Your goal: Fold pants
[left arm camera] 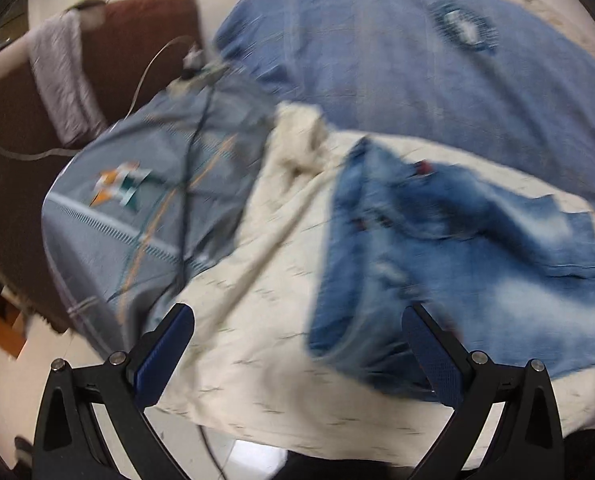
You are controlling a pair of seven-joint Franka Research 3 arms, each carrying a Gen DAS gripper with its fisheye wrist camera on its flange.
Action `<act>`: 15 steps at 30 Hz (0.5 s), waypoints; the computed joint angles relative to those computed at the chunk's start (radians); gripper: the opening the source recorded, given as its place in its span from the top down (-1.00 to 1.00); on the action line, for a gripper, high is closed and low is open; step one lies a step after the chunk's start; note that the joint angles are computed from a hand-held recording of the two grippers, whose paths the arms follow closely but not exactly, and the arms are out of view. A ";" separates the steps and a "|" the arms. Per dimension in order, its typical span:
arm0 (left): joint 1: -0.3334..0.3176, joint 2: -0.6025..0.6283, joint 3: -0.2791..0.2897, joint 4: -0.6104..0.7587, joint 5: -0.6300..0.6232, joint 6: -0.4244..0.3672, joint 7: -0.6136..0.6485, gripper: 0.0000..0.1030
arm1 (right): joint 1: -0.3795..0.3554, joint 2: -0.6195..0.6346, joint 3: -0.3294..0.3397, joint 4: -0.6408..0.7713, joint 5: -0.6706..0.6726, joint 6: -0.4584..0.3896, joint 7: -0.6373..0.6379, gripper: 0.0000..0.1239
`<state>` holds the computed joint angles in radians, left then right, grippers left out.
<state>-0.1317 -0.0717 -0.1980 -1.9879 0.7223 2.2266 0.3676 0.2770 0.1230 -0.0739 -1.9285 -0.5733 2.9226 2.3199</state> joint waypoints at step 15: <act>0.045 0.076 0.047 -0.058 -0.229 0.249 0.186 -0.98 | -0.120 0.150 0.076 0.071 0.765 -0.061 -0.538 -0.65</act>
<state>-0.0865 0.0045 -0.1512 -2.0459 0.4935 2.4752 0.5538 0.1575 0.2726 0.0019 -1.8579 0.1922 2.8621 1.7823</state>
